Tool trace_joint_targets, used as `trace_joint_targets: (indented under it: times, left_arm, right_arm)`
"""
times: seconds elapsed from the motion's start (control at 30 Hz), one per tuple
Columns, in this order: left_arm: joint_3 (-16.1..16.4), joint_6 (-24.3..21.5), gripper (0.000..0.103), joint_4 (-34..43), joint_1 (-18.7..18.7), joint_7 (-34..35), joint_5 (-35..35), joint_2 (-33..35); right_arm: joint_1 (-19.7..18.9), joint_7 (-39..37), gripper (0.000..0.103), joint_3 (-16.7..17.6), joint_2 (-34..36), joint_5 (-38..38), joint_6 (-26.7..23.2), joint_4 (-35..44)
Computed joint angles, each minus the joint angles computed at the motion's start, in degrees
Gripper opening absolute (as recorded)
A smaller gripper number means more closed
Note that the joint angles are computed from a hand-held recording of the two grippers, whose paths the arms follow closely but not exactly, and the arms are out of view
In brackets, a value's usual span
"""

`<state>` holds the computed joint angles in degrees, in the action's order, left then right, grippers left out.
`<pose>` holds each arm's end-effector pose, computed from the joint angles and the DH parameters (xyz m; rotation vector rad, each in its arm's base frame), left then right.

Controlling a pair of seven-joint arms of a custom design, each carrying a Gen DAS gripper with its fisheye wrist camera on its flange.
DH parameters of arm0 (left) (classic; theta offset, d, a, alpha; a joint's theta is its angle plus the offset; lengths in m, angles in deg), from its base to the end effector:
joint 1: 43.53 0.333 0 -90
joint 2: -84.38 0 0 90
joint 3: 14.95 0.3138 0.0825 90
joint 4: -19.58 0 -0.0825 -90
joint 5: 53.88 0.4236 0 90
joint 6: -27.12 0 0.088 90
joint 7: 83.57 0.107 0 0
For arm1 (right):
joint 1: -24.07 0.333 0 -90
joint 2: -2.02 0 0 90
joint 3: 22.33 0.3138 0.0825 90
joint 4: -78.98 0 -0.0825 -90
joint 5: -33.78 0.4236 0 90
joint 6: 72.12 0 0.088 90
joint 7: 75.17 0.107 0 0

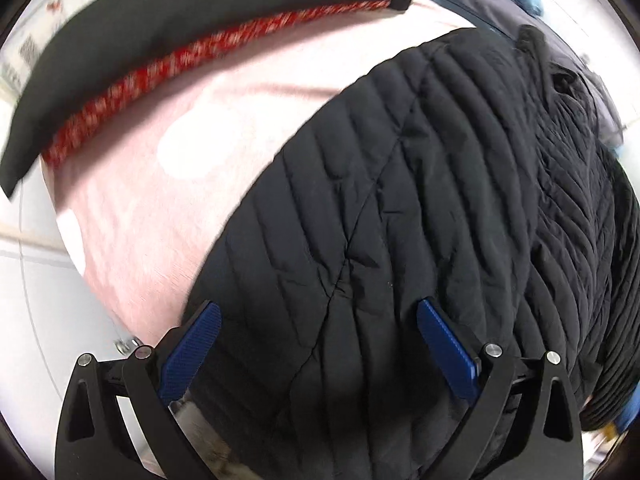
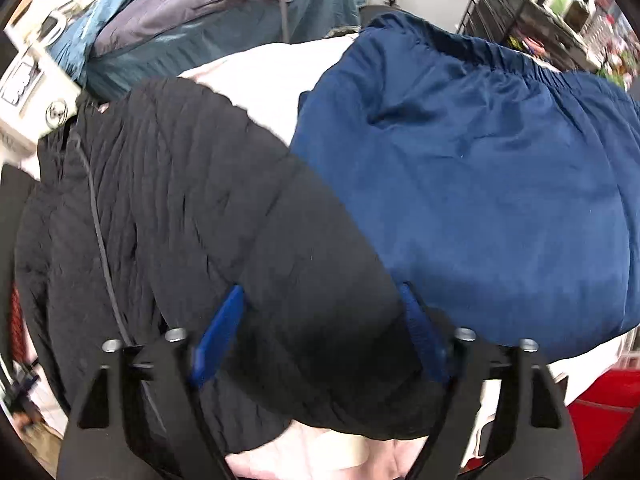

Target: Fold large clothes

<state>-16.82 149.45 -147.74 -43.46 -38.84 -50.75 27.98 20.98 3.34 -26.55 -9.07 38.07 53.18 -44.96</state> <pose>0.3168 -0.0052 0.4137 -2.7375 1.1977 -0.2338 0.5478 -0.0689 0.4827 -2.1195 2.0442 -0.1915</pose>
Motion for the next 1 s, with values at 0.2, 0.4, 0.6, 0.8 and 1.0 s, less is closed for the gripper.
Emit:
trace_joint_targets:
  times: [0.2,0.4,0.6,0.8,1.0]
  left_arm:
    - [-1.3,2.3,0.096,3.5,-0.9,-0.9,0.4,6.0]
    - [-1.6,2.2,0.096,4.7,-1.8,-0.7,1.1,5.5]
    - [-1.4,0.6,0.096,3.1,-1.0,-2.1,1.6,1.2]
    - [-0.6,-0.7,0.096,2.0,0.7,-1.6,3.0,-1.6]
    - [0.5,-1.8,0.097,0.2,1.9,-0.1,3.7,-5.6]
  right_arm:
    - [2.7,-7.3,0.011,1.3,-4.6,-0.1,3.4,-3.5]
    - [0.9,-4.9,0.008,-0.1,-2.4,2.6,6.6,5.8]
    - [-1.4,-1.1,0.008,0.7,6.5,-10.1,11.4,18.4]
    - [0.4,7.1,0.063,-0.9,18.7,-11.6,1.6,28.7]
    - [3.6,17.7,0.081,-0.5,10.8,-25.7,15.6,15.4]
